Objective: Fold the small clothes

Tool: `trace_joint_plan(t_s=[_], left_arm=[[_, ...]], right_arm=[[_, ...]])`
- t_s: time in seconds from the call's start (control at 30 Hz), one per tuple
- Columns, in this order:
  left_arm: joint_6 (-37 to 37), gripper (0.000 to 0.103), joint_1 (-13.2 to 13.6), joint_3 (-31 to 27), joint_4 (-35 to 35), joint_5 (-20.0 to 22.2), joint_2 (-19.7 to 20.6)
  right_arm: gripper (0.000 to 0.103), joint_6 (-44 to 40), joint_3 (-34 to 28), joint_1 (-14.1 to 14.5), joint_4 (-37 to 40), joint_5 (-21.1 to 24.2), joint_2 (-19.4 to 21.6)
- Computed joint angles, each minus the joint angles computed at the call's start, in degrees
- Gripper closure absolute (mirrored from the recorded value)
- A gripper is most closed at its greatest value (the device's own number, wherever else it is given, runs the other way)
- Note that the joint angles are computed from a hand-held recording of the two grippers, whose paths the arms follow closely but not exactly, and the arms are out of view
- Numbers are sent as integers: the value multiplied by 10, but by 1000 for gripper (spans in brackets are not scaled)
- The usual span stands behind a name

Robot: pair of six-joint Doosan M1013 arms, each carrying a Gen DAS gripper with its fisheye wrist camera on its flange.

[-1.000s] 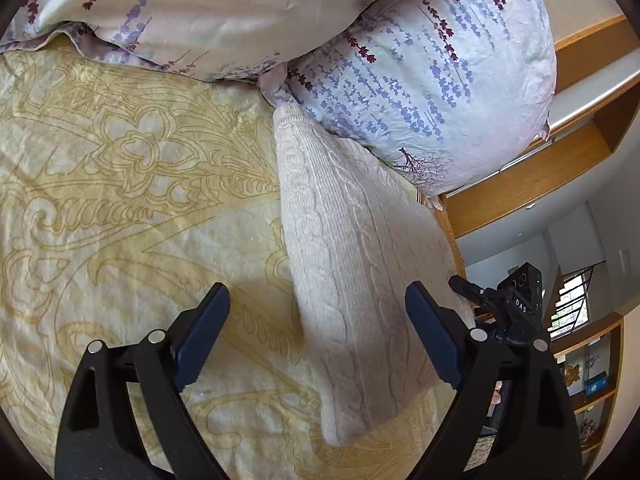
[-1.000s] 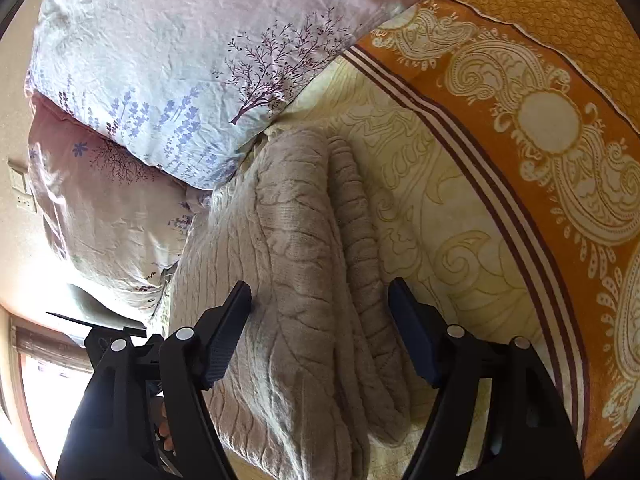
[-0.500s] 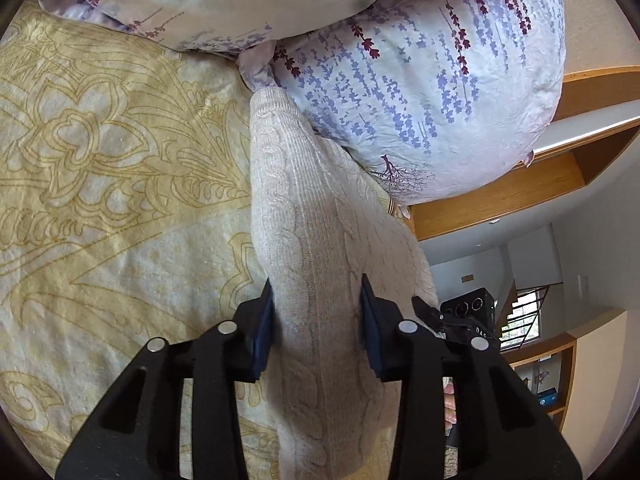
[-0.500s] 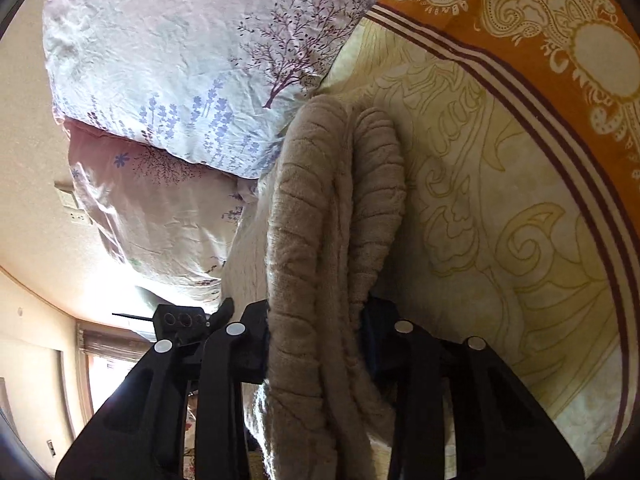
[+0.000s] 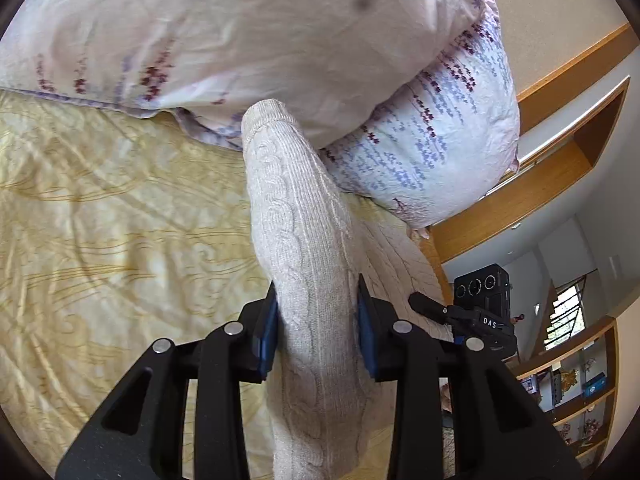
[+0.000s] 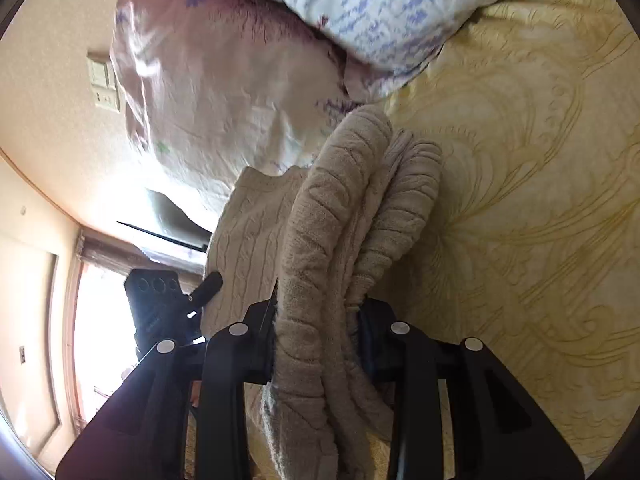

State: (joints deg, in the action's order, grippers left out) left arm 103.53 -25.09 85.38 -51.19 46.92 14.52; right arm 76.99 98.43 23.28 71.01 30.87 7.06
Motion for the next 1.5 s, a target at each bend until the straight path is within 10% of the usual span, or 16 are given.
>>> trace_joint_plan(t_s=[0.23,0.4,0.53,0.67,0.9,1.17,1.5], left_arm=[[-37,59,24,31,-28,-3,8],[-132,34,-19,49,199,-133,-45],[-90,27,-42,53,218,-153,-62],[-65,25,-66,41,247,-137,-57],[-70,25,-98,26,328,-109,-41],[-114,27,-120,25,446,-105,-31],[-254,25,-141,145,712,-198,-134]], right_arm=[[61,200,-15,22,-223,-23,-3],[58,400,4,42,-462,-113,-37],[58,372,-1,41,-444,-116,-33],[87,437,-29,57,-555,-79,-13],[95,637,-41,65,-762,-52,-10],[92,593,-49,50,-693,-24,2],[72,513,66,68,-574,-146,-91]])
